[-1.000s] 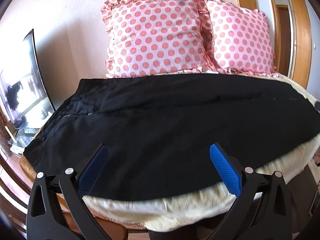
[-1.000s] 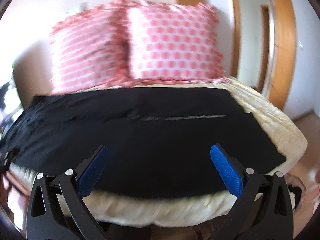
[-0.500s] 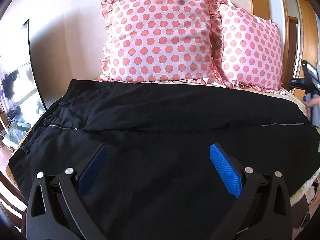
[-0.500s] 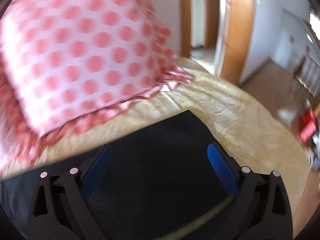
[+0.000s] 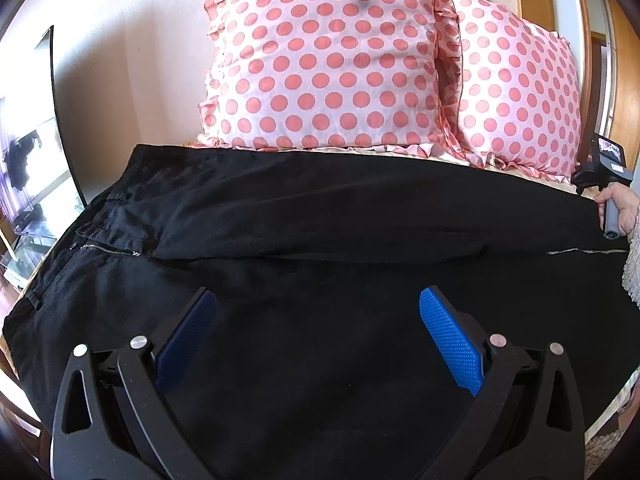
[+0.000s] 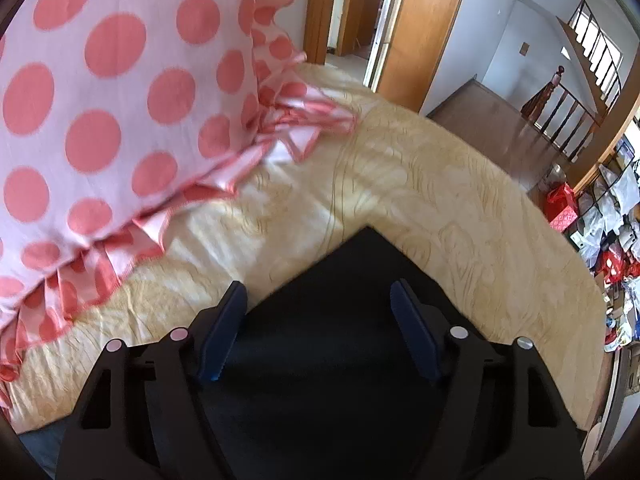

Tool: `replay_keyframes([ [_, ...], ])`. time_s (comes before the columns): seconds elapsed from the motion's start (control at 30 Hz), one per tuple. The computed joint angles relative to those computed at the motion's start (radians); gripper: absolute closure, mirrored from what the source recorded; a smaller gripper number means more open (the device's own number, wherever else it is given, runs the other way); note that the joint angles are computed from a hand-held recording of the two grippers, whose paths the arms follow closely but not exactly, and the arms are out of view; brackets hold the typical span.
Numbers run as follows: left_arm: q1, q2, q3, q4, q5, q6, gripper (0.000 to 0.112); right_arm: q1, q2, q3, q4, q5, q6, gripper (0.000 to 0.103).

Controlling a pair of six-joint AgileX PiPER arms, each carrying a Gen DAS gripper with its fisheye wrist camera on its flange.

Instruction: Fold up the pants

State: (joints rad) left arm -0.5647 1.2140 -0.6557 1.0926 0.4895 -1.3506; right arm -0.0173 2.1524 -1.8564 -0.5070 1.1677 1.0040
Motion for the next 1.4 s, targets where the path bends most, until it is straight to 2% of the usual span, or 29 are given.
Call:
replay_keyframes([
  [0.03,-0.002,-0.002,0.001,0.003,0.002,-0.002,0.011,0.005,-0.016,0.029,-0.011,-0.012,0.019,0.031],
  [0.1,-0.005,-0.005,0.005,0.011,0.003,-0.012,0.011,0.001,-0.062,0.1,0.009,-0.074,0.028,0.043],
  [0.13,-0.005,-0.007,0.007,0.01,0.002,-0.012,0.011,-0.01,-0.076,0.123,0.03,-0.108,0.021,0.053],
  [0.27,-0.01,-0.031,0.018,-0.002,0.015,-0.008,0.011,-0.037,-0.164,0.242,0.103,-0.237,-0.001,0.078],
  [0.3,-0.012,-0.039,0.02,-0.007,0.023,-0.004,0.011,-0.056,-0.206,0.303,0.134,-0.308,-0.008,0.083],
  [0.33,-0.013,-0.049,0.024,-0.013,0.03,-0.001,0.011,-0.064,-0.238,0.349,0.153,-0.356,-0.007,0.093],
  [0.47,-0.018,-0.109,0.04,-0.039,0.059,0.022,0.011,-0.089,-0.388,0.531,0.178,-0.522,-0.014,0.098],
  [0.63,-0.049,-0.187,0.061,-0.055,0.108,0.03,0.011,-0.08,-0.69,0.809,0.188,-0.689,-0.015,0.1],
  [0.77,-0.085,-0.243,0.078,-0.068,0.144,0.026,0.011,-0.046,-0.925,1.029,0.142,-0.757,0.027,0.1],
  [0.83,-0.099,-0.262,0.083,-0.071,0.154,0.025,0.011,0.011,-1.074,1.151,0.1,-0.745,0.111,0.1],
  [0.93,-0.139,-0.284,0.089,-0.061,0.186,0.004,0.011,0.138,-1.243,1.309,-0.033,-0.677,0.334,0.1],
  [1.03,-0.183,-0.289,0.092,-0.036,0.223,-0.028,0.011,0.198,-1.326,1.415,-0.048,-0.646,0.417,0.1],
  [1.13,-0.246,-0.278,0.088,0.002,0.3,-0.072,0.011,0.137,-1.325,1.463,0.063,-0.714,0.321,0.1],
  [1.2,-0.289,-0.276,0.09,0.032,0.359,-0.105,0.011,0.142,-1.319,1.463,0.075,-0.71,0.317,0.099],
  [1.3,-0.316,-0.273,0.09,0.052,0.408,-0.125,0.011,0.162,-1.324,1.461,0.055,-0.684,0.345,0.091],
  [1.33,-0.31,-0.274,0.089,0.047,0.404,-0.12,0.011,0.15,-1.333,1.465,0.074,-0.689,0.325,0.083],
  [1.37,-0.303,-0.275,0.087,0.044,0.398,-0.116,0.011,0.142,-1.338,1.469,0.083,-0.693,0.319,0.066],
  [1.4,-0.295,-0.272,0.084,0.039,0.392,-0.112,0.011,0.134,-1.34,1.469,0.087,-0.694,0.32,0.058],
])
